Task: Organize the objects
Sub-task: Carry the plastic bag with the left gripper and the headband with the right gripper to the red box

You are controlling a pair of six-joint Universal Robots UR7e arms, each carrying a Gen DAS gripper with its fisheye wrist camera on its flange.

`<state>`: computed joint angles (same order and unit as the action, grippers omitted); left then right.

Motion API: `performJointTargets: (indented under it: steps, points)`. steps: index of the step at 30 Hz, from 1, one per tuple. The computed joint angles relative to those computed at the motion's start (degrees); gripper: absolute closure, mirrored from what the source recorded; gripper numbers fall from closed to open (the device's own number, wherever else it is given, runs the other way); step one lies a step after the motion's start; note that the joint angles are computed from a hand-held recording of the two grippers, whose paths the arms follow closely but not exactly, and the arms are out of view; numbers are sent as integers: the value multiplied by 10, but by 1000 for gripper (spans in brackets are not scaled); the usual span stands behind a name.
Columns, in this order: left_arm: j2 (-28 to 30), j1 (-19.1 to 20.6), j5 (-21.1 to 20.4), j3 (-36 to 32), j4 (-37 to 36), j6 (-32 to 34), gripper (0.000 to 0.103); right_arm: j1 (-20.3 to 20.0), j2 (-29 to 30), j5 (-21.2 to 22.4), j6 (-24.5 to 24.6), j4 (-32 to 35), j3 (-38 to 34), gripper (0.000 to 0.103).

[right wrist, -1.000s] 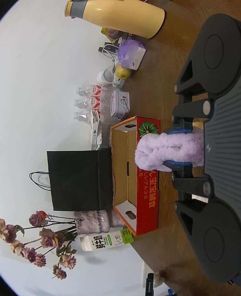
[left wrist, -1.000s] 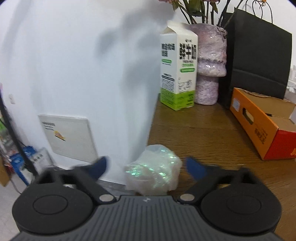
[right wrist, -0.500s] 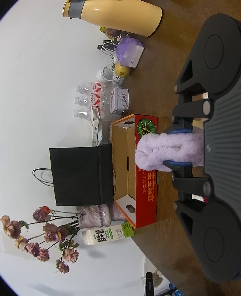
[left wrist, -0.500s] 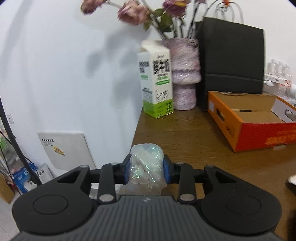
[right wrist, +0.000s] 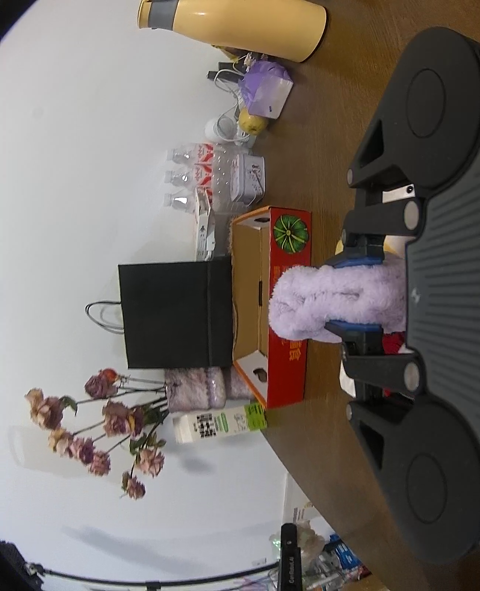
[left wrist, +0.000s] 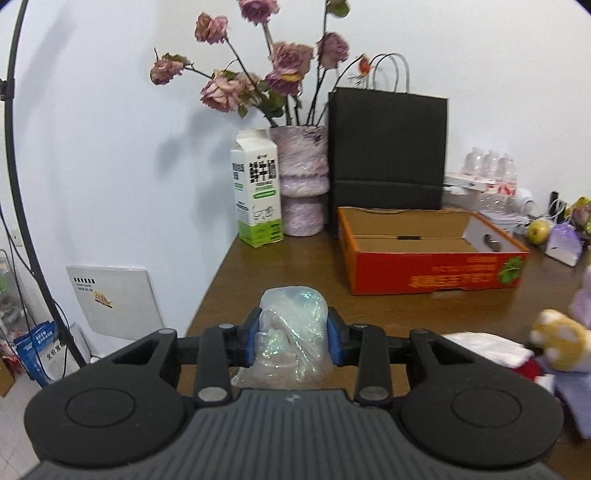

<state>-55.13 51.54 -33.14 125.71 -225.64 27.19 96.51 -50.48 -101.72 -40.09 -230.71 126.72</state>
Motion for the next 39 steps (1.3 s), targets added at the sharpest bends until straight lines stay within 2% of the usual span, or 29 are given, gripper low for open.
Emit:
performJointTargets:
  steps: [5,11,21,31,39]
  points:
    - [7,-51,30,50,-18,-57,67,-12,-19,32,-11,-6,33,77]
    - [31,-98,65,80,-24,-103,68,-27,-38,65,-15,-9,59,77]
    - [65,-148,88,99,9,-208,68,-52,-60,109,-30,1,84,77]
    - [106,-165,101,75,48,-266,68,-65,-70,128,-36,16,88,77]
    - [123,-146,95,14,68,-233,68,-57,-66,127,-40,43,57,77]
